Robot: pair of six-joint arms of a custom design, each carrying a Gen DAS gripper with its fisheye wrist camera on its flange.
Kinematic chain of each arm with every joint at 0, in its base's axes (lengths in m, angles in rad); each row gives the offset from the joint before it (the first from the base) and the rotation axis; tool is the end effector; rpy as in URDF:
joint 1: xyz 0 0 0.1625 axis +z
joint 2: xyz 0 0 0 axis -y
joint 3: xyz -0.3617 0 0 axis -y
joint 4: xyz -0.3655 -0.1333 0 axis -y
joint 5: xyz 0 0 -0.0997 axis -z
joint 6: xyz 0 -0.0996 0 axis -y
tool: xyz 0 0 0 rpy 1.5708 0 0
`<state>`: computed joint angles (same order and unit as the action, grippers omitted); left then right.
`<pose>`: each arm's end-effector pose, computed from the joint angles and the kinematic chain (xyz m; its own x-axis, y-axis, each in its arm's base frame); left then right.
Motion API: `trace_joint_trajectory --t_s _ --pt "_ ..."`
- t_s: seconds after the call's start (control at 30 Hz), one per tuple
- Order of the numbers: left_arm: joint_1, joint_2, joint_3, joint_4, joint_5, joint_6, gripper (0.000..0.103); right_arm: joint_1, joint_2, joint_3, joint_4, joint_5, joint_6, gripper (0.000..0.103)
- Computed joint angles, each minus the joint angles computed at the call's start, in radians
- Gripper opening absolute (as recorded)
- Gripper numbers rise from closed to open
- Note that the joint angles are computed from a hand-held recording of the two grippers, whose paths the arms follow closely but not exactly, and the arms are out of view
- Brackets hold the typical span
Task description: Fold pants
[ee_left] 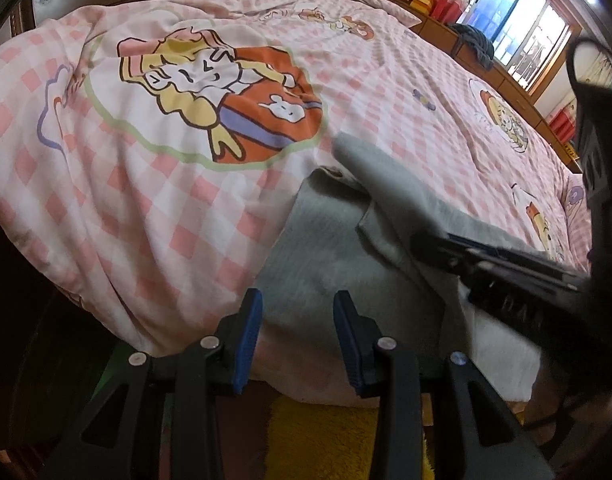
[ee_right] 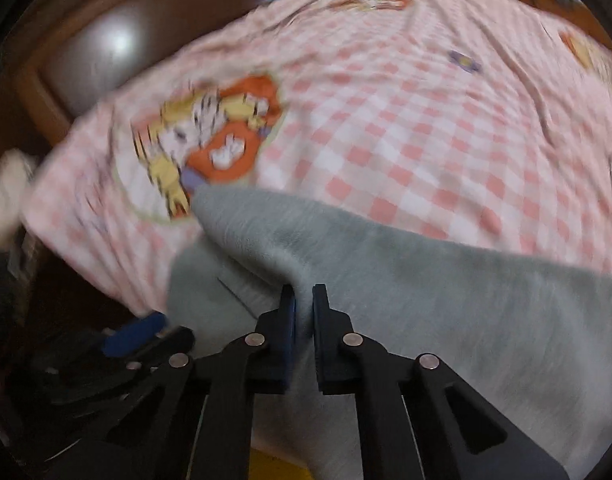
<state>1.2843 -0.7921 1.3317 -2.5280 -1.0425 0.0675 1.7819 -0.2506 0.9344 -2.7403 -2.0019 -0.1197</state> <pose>-0.0200 -0.7172 0.1940 -0.8668 0.1070 -0.4871 0.3175 0.8716 -0.3736 0.2498 -0.7280 -0.0122 -0.9004 -0.1029 0.4226 -0.2949 0.8586 -0.4194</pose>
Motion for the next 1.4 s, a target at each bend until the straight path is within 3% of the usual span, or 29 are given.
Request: trace_joint_trajectory --t_s 0.17,0.27,0.47,0.57,0.67,0.73,0.8,1.0,1.13,1.3,1.4 --pt "-0.015 0.025 -0.038 -0.006 -0.003 0.049 0.038 -0.02 -0.156 0.257 -0.297 0.108 0.007 0.008" --pt "-0.024 0.066 -0.101 0.016 -0.036 0.085 0.038 -0.041 -0.232 0.354 -0.373 0.212 0.007 0.008" --pt "-0.019 0.231 -0.343 0.125 -0.082 0.152 0.038 -0.074 -0.293 0.418 -0.376 0.383 0.021 0.008" --pt "-0.019 0.338 -0.475 0.133 0.03 0.209 0.033 -0.098 -0.28 0.398 -0.322 0.49 0.038 0.008" --pt "-0.001 0.344 -0.533 0.188 -0.032 0.123 0.033 -0.107 -0.235 0.345 -0.276 0.504 0.039 0.011" --pt "0.01 0.307 -0.488 0.148 -0.09 0.086 0.035 -0.108 -0.193 0.28 -0.19 0.468 0.058 0.013" --pt "0.021 0.268 -0.434 0.116 -0.123 0.058 0.036 -0.091 -0.134 0.19 -0.105 0.326 0.087 0.013" --pt "0.046 0.196 -0.33 0.066 -0.201 -0.008 0.036 -0.07 -0.102 0.171 -0.169 0.085 0.056 0.018" --pt "0.045 0.171 -0.282 0.035 -0.226 -0.016 0.037 -0.077 -0.153 0.224 -0.168 0.034 0.058 0.023" --pt "0.036 0.166 -0.257 0.022 -0.245 -0.002 0.037 -0.047 -0.19 0.287 -0.109 -0.221 0.037 0.025" --pt "0.031 0.168 -0.249 0.0 -0.301 -0.005 0.037 -0.064 -0.246 0.387 -0.131 -0.219 0.067 0.031"
